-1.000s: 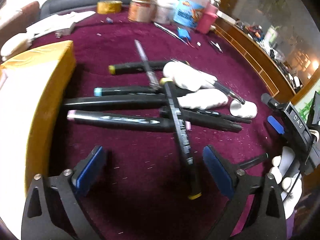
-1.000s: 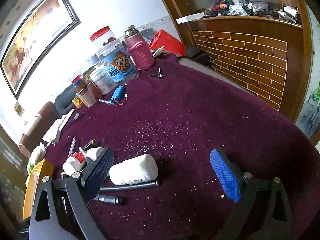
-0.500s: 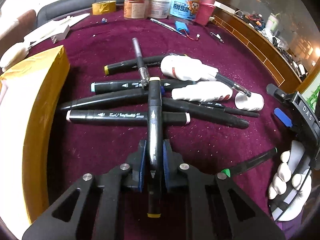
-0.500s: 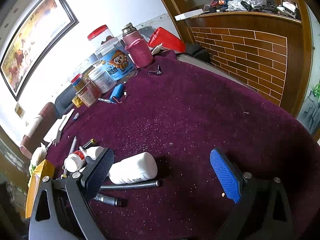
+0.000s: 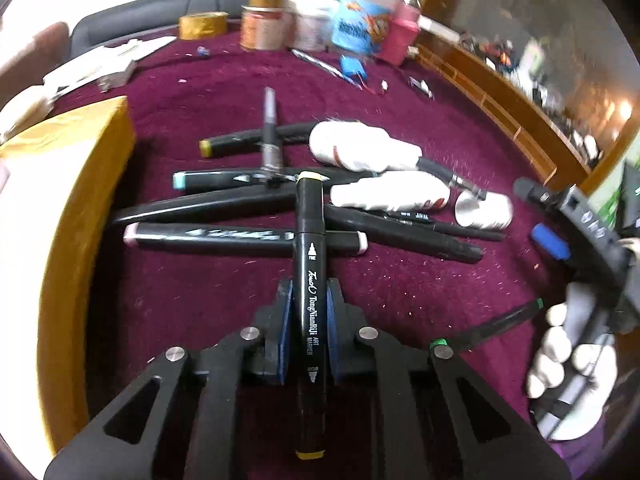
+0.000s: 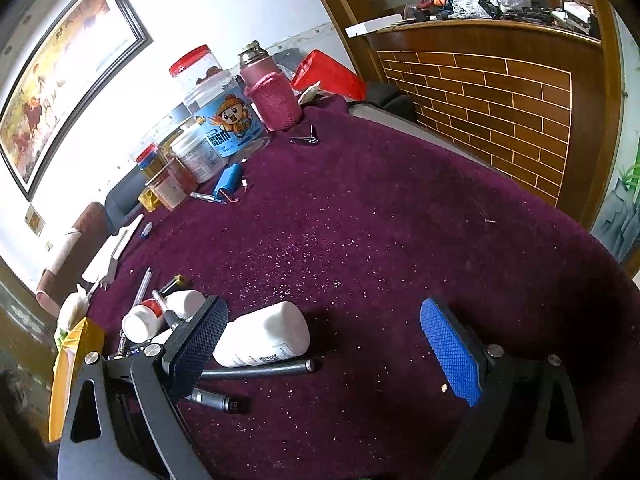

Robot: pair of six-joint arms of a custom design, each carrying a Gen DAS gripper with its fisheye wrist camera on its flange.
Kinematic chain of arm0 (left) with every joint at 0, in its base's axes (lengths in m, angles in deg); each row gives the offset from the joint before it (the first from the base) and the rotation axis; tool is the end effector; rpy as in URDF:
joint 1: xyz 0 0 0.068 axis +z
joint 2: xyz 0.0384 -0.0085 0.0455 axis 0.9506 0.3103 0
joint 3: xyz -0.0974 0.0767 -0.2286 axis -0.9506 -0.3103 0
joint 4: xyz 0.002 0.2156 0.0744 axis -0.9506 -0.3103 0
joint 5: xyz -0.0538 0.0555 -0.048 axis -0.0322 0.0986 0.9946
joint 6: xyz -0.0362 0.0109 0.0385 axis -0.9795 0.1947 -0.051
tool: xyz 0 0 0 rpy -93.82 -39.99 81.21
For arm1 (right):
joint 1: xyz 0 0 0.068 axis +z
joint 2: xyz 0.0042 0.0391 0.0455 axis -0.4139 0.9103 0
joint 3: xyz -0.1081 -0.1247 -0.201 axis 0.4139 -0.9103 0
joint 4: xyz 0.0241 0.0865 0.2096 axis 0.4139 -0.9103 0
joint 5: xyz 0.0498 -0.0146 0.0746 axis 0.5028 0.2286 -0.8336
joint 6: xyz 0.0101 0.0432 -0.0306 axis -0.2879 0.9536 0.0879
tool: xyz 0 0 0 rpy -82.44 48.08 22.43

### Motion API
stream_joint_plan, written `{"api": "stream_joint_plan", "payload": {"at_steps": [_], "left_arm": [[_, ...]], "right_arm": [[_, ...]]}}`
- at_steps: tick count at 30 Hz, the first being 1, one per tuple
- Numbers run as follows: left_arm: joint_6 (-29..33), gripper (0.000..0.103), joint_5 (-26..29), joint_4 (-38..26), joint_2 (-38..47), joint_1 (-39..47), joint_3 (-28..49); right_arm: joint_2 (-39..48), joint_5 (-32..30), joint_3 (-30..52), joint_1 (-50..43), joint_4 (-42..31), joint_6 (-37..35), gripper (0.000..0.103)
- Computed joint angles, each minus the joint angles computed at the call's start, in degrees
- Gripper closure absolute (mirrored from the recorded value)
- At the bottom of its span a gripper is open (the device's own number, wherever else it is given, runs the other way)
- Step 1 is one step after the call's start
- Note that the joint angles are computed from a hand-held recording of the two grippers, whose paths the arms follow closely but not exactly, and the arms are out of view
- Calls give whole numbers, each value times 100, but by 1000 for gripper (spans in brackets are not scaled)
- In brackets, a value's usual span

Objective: Organize rigid objects
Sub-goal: 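Lift the yellow-capped marker with the left gripper while the right gripper grasps a green-capped marker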

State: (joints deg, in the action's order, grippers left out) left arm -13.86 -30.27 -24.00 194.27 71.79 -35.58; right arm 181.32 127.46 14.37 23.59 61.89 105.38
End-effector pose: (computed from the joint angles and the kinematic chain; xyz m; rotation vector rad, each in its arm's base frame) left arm 0.2906 -0.0187 0.0084 0.8228 2.4536 -0.5401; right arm 0.1509 0.1291 0.0004 1.0862 2.0060 0.0574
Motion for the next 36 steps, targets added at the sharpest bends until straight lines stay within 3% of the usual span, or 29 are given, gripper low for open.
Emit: {"api": "stream_joint_plan", "payload": {"at_steps": [8, 13, 16, 20, 23, 25, 27, 30, 33, 36], "left_arm": [[749, 90, 1027, -1279, -492, 1048, 121], [1223, 90, 1346, -1675, -731, 1454, 107], [1435, 90, 1533, -2113, -690, 1590, 323], [1639, 90, 1622, -2315, -672, 1714, 367], [1661, 90, 1594, -2326, -632, 1742, 374], [1644, 90, 1555, -2291, -632, 1752, 334], [1642, 90, 1539, -2300, -630, 1754, 316], [1671, 90, 1516, -2224, -711, 1751, 198], [1679, 90, 1498, -2159, -770, 1749, 113], [1638, 90, 1437, -2098, -741, 1710, 99]], "right_arm": [[-38, -229, 8, -141, 68, -199, 8], [-1067, 90, 248, 759, -1816, 158, 8], [-1381, -243, 475, 1079, -2186, -736, 8], [-1065, -931, 849, 1269, -2230, -1877, 8], [-559, -1178, 1672, 1436, -3161, -2600, 8], [-278, -1227, 2073, 1464, -3551, -2986, 16], [-97, -1455, 2242, 1279, -3471, -3449, 35], [-191, -2039, 1754, 862, -2269, -3971, 65], [-234, -2192, 1773, 689, -2229, -3975, 76], [-311, -2498, 1546, 584, -1658, -3953, 80]]}}
